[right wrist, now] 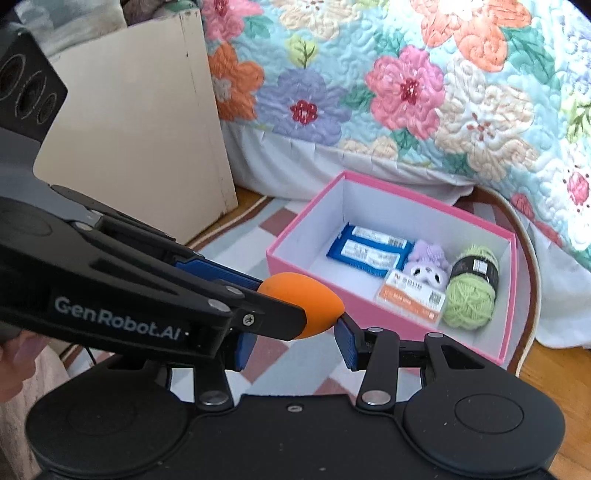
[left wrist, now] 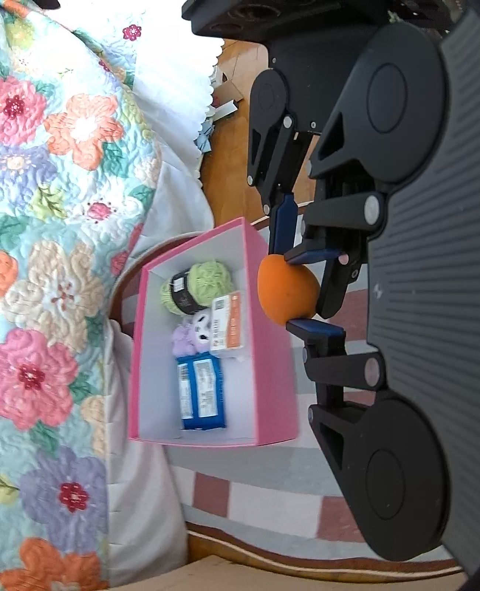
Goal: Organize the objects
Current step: 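Lift the orange sponge with the left gripper and carry it over the box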
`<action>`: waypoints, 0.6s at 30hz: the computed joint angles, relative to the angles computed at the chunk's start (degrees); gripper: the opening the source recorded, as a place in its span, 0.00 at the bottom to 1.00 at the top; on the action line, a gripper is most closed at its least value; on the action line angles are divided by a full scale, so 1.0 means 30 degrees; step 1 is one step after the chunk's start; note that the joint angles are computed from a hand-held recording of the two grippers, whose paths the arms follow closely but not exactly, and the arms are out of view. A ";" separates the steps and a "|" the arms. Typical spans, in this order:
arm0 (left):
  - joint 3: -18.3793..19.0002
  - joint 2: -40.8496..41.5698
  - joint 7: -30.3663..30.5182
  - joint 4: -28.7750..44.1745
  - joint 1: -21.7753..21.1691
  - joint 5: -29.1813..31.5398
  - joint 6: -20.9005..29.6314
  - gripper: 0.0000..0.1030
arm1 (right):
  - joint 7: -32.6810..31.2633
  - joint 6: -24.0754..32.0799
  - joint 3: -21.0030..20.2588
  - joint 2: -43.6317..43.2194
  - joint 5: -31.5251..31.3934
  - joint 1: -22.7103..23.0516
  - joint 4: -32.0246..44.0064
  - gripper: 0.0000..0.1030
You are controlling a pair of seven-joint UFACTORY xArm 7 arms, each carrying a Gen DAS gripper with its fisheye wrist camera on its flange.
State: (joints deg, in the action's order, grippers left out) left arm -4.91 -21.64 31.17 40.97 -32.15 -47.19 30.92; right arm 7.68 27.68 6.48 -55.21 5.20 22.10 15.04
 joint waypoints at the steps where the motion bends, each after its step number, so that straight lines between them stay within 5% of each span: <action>1: -0.0014 0.0166 0.0030 0.0186 -0.0001 0.0040 -0.0079 0.28 | -0.0061 -0.0307 -0.0094 0.0201 -0.0005 -0.0045 0.0055 0.50; 18: -0.1013 0.5151 0.0278 0.4160 0.1213 -0.0326 -0.1350 0.37 | -0.3289 -0.5587 -0.2024 0.5958 0.0046 -0.0330 0.1700 0.48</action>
State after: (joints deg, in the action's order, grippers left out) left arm -7.95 -6.18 32.01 53.44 -28.51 -48.17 26.87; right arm -2.19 10.92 0.41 -37.34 5.34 21.12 20.14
